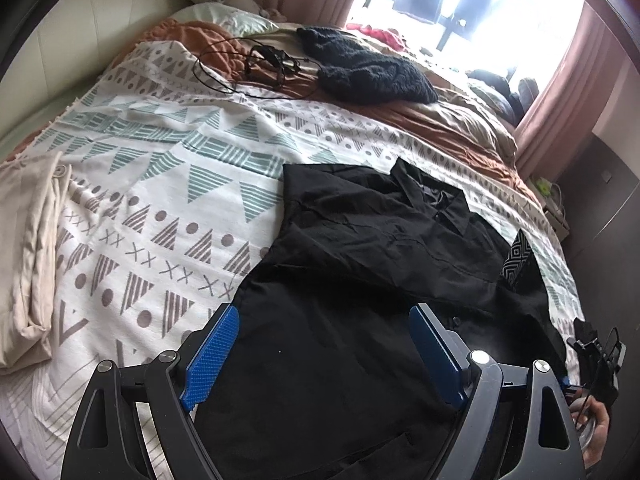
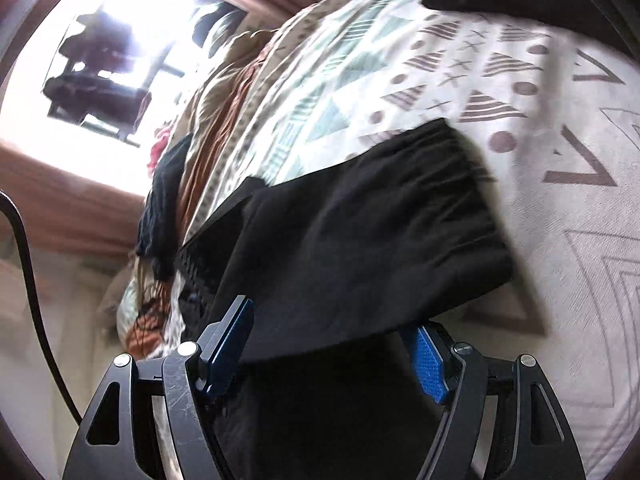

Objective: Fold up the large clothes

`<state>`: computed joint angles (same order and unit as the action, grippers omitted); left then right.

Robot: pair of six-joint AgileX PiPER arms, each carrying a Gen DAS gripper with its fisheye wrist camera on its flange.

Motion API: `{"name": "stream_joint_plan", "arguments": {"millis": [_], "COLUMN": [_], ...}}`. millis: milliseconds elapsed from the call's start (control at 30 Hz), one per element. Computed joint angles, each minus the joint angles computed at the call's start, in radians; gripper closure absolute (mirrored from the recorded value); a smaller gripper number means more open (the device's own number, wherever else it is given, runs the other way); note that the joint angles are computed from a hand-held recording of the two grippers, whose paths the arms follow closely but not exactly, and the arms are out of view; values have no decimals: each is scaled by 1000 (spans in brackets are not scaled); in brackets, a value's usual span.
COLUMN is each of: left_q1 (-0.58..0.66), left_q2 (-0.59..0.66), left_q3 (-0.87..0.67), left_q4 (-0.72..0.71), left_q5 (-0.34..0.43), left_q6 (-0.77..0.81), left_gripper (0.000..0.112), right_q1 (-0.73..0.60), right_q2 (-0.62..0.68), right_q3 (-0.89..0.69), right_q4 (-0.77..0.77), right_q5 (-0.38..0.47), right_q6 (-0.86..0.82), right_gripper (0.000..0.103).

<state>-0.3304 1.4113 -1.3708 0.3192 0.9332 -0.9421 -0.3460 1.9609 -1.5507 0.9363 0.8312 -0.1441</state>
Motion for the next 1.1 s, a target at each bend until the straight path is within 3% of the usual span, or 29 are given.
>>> {"name": "stream_joint_plan", "arguments": {"millis": [200,233,300,333,367,467,600,800,1100], "left_q1": [10,14,22,27,30,49,110,211,416], "left_q2": [27,27,23,21,19,6,-43,-114,-181], "left_q3": [-11,-9,-4,-1,0,2,10,43,110], "left_q4": [-1,-3,-14,-21,-25,-46,-109,-165,-361], "left_q5": [1,-2,-9,-12,-14,-18,-36,-42,-65], "left_q6": [5,3,3,6,7,24,77,128,303], "left_gripper": [25,25,25,25,25,25,25,25,25], "right_q1": [-22,-19,-6,-2,1,16,98,287,562], "right_q2": [36,30,10,-1,-13,-64,-115,-132,37], "right_q3": [9,22,45,52,62,91,37,-136,-569], "right_q4": [41,42,15,18,53,202,221,-52,-557], "right_q5": [-40,-70,-140,-159,-180,-222,-252,-295,-175], "right_q6": [36,48,56,44,10,-152,-235,-75,327], "right_gripper": [32,40,68,89,92,94,95,96,97]}}
